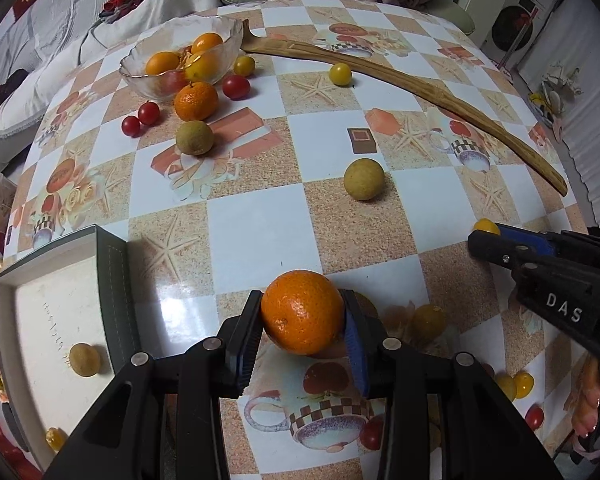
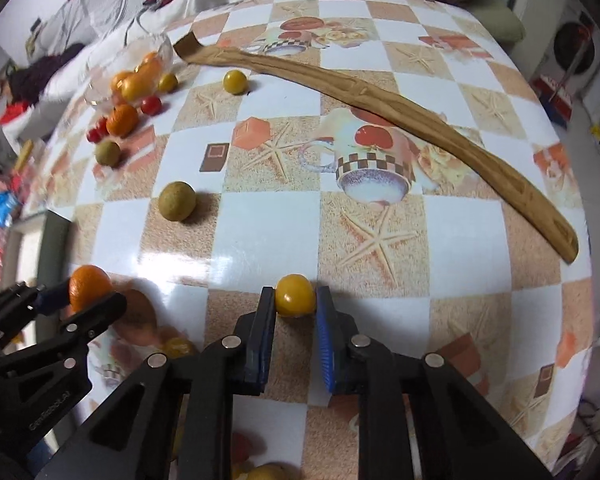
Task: Organize fruits
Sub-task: 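Grasp a mandarin with the left gripper while the right grasps a yellow cherry tomato, then carry the mandarin and tomato into the white tray and open both grippers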
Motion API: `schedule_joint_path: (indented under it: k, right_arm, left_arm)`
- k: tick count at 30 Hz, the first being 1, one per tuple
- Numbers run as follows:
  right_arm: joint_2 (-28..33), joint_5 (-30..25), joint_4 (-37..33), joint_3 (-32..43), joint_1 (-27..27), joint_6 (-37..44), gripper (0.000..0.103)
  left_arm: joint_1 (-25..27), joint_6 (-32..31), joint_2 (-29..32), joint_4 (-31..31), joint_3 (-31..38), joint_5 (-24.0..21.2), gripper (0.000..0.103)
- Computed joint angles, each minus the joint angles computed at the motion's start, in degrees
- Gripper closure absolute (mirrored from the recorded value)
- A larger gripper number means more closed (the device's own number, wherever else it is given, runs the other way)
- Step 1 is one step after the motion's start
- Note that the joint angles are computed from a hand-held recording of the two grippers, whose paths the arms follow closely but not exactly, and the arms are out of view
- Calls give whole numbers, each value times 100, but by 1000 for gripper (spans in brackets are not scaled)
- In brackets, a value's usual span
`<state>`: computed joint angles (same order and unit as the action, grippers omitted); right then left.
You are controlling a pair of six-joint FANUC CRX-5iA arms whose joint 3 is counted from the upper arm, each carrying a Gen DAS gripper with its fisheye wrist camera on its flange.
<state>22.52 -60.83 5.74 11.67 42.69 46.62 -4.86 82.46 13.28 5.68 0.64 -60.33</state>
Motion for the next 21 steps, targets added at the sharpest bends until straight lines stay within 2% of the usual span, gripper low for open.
schedule_joint_path:
  k: [10,21]
  right_arm:
    - [-177,45,-347,110,126,65,81]
    - [275,-176,-651,1074,535,500,81]
  left_arm:
    - [348,-211,-519,181,-341,72,63]
    - [1151,-275,-1233,11,-874,47,63]
